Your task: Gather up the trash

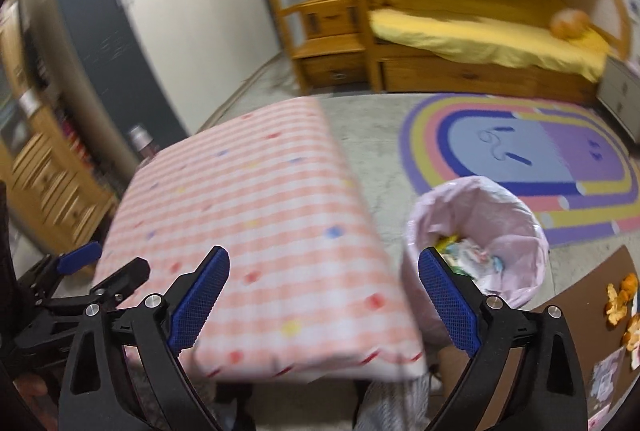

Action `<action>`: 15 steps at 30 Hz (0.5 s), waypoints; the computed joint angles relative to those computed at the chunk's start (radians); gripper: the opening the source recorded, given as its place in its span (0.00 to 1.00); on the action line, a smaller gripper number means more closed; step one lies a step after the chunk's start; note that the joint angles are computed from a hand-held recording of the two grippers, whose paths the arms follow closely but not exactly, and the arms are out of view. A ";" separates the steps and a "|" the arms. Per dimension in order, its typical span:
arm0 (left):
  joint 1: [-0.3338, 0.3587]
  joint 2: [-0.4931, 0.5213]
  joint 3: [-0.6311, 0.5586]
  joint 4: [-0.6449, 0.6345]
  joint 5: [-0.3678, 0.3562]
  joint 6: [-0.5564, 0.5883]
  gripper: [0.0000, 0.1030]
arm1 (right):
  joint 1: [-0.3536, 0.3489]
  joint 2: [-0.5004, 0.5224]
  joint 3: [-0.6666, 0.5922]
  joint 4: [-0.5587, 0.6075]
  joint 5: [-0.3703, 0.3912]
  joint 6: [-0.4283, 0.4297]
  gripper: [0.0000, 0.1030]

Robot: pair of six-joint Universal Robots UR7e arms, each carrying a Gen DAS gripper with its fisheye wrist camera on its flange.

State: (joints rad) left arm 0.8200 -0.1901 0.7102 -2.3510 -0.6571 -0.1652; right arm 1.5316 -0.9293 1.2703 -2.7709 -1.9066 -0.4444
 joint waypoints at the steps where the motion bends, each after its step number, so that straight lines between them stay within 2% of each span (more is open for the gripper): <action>1: -0.006 -0.038 0.063 -0.013 0.018 -0.020 0.93 | 0.014 -0.015 0.028 -0.004 -0.004 -0.005 0.92; 2: -0.016 -0.092 0.148 -0.020 0.043 -0.056 0.93 | 0.023 -0.029 0.049 -0.001 -0.002 -0.010 0.92; 8: -0.064 -0.287 0.449 -0.086 0.140 -0.170 0.93 | 0.087 -0.119 0.198 -0.053 -0.012 -0.094 0.92; 12: -0.096 -0.355 0.551 -0.075 0.192 -0.253 0.93 | 0.110 -0.168 0.268 -0.078 -0.039 -0.120 0.92; 15: -0.109 -0.388 0.594 -0.018 0.214 -0.318 0.93 | 0.122 -0.190 0.301 -0.094 -0.076 -0.128 0.92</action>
